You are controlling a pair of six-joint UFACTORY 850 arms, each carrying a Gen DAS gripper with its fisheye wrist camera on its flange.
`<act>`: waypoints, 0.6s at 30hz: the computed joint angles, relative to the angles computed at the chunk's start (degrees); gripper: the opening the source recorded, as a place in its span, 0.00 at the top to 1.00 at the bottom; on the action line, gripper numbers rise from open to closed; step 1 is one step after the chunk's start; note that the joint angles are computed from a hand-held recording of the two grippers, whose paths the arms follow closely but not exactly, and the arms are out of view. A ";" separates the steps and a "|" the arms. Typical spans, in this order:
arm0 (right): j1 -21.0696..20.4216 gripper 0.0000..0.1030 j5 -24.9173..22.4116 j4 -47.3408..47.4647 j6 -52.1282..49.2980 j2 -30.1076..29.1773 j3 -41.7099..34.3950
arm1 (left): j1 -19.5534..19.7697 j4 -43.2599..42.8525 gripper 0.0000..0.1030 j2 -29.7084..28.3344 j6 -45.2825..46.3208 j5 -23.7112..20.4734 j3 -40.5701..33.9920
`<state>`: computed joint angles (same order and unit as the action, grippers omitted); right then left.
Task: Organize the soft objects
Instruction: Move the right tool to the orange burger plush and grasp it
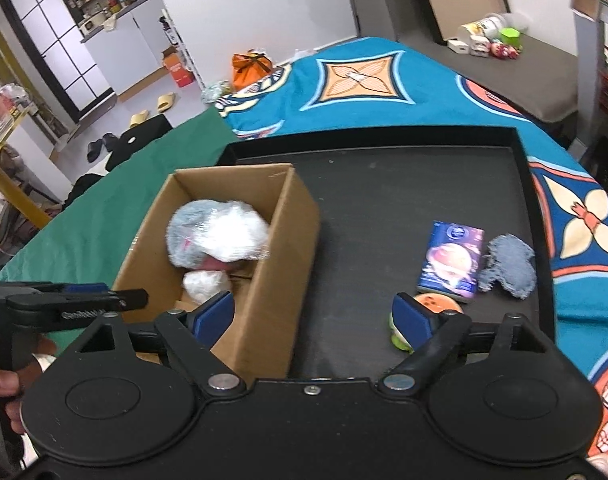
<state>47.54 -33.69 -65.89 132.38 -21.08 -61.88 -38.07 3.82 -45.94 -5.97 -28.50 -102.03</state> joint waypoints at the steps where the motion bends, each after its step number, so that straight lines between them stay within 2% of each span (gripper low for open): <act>1: -0.03 0.16 0.10 0.17 0.04 0.27 0.51 | -0.19 0.72 0.38 -0.06 -0.62 -0.14 -0.19; 8: -0.35 0.12 0.62 1.41 1.18 2.36 4.33 | -1.36 2.36 0.35 -0.63 -1.02 -1.65 -1.31; 18: -1.55 0.12 3.63 0.20 6.98 3.28 9.01 | -2.75 6.76 0.34 -2.29 -3.97 -3.71 -3.80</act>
<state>46.00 -30.05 -65.69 139.36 -17.80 -52.87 -40.82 10.58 -48.23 -9.94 -32.20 -105.84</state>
